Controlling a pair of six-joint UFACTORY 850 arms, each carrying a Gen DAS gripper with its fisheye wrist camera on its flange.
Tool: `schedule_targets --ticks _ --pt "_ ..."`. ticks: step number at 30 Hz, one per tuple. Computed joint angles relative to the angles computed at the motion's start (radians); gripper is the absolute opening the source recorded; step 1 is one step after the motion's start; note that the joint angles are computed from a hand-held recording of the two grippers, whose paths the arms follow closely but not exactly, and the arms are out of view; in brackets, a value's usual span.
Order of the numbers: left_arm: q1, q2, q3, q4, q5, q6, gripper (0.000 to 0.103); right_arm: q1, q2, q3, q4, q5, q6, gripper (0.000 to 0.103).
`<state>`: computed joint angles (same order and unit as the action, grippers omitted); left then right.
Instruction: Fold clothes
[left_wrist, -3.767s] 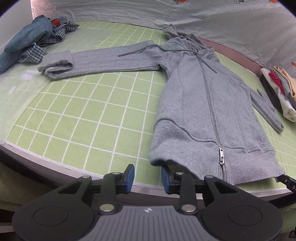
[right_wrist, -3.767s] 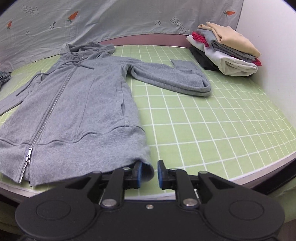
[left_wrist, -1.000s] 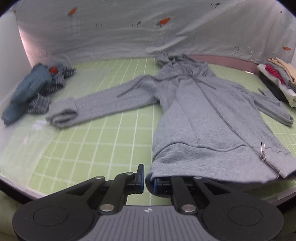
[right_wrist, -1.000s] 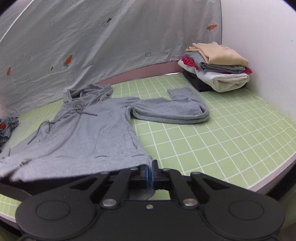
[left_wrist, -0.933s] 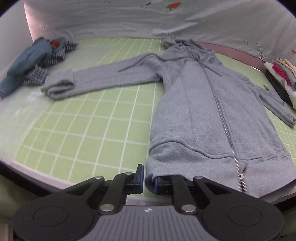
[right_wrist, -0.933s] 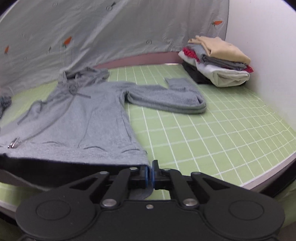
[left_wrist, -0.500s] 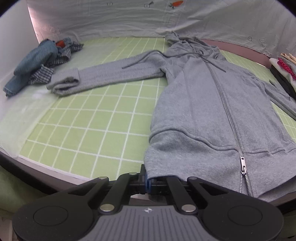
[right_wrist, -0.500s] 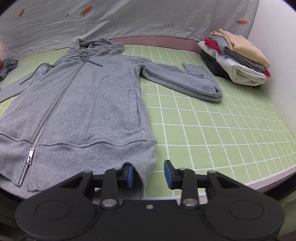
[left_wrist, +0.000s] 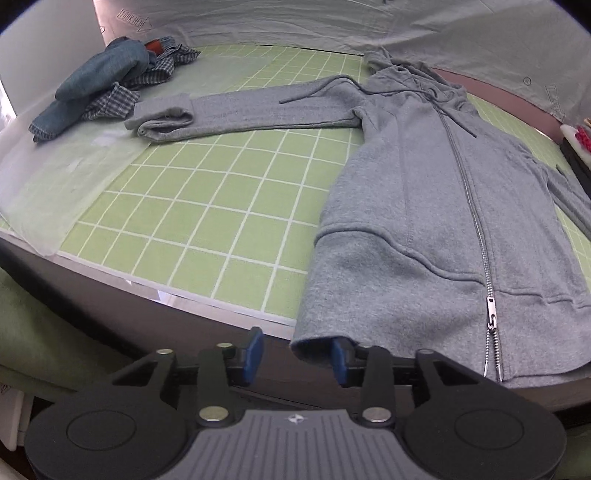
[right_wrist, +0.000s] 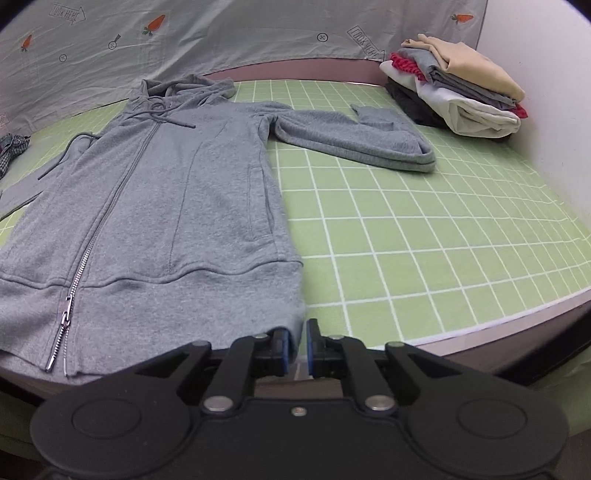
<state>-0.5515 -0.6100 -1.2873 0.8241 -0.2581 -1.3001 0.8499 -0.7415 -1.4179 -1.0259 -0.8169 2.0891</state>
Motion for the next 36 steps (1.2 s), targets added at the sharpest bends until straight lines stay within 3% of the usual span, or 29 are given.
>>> schedule_targets --ticks 1,3,7,12,16,19,22,24,28,32,36 --pt "0.008 0.010 0.004 -0.044 0.013 0.018 0.063 0.001 0.005 0.003 -0.004 -0.001 0.003 0.039" --pt "0.021 0.033 0.011 -0.097 0.034 0.030 0.070 0.000 0.021 0.013 -0.011 0.001 0.019 0.050" --pt "0.023 0.056 -0.011 0.095 -0.030 -0.182 0.086 -0.002 0.076 0.053 -0.049 0.010 0.069 0.079" --pt "0.007 0.014 -0.109 0.213 -0.124 -0.292 0.091 -0.009 0.167 0.142 -0.155 -0.016 0.258 0.087" --pt "-0.034 -0.088 -0.256 0.046 -0.132 -0.124 0.098 -0.058 0.199 0.198 -0.189 -0.003 0.298 0.089" --pt "-0.071 -0.203 -0.404 -0.183 -0.154 0.088 0.100 -0.110 0.212 0.235 -0.213 0.027 0.289 0.091" --pt "-0.103 -0.333 -0.575 -0.356 -0.211 0.259 0.100 -0.174 0.221 0.276 -0.259 0.062 0.295 0.102" --pt "-0.116 -0.427 -0.703 -0.433 -0.270 0.336 0.100 -0.224 0.220 0.306 -0.318 0.097 0.310 0.102" --pt "-0.141 -0.579 -0.932 -0.420 -0.414 0.332 0.101 -0.320 0.202 0.343 -0.452 0.140 0.358 0.103" --pt "-0.153 -0.668 -1.072 -0.394 -0.520 0.332 0.103 -0.406 0.175 0.350 -0.581 0.175 0.421 0.103" --pt "-0.156 -0.685 -1.097 -0.367 -0.526 0.316 0.103 -0.488 0.156 0.341 -0.748 0.248 0.534 0.103"
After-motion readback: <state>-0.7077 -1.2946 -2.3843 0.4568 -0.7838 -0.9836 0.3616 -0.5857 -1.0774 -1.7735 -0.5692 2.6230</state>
